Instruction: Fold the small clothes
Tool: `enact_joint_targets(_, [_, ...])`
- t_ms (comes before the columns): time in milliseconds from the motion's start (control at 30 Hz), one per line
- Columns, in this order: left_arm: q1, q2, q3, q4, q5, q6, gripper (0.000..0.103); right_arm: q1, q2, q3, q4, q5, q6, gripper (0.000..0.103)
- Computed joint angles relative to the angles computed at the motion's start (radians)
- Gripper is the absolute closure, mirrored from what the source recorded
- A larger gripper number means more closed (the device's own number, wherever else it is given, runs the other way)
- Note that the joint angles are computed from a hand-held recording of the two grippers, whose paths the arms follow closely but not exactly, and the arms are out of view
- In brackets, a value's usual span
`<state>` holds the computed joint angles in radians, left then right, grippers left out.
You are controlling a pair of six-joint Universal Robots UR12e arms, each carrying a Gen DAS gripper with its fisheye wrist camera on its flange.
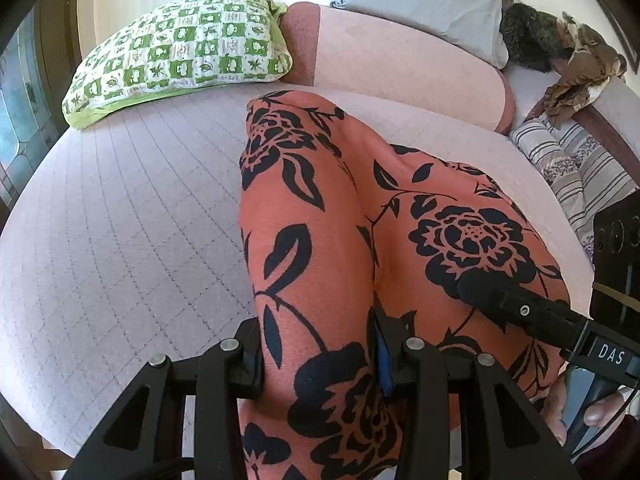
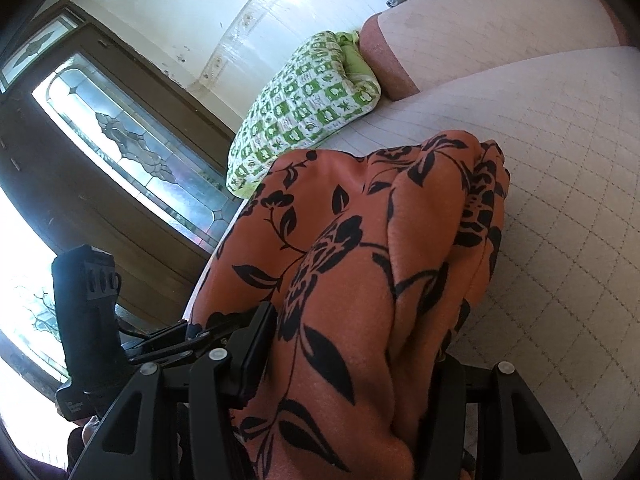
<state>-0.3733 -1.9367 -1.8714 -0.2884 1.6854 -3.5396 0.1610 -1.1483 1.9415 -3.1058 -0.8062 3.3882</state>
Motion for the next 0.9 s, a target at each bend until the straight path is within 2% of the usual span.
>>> enact_joint_targets(533, [0.011, -0.029, 0.012, -0.045, -0.008, -0.035, 0.060, 0.019, 0.013, -0.040, 0.155, -0.033, -0.063, 0.047])
enact_joint_targets(733, [0.005, -0.032, 0.015, -0.040, 0.007, -0.035, 0.060, 0.017, 0.017, -0.042, 0.155, -0.029, -0.058, 0.047])
enact_joint_targets(900, [0.000, -0.019, -0.004, -0.028, 0.008, -0.053, 0.060, 0.014, 0.014, -0.032, 0.110, -0.012, -0.048, 0.047])
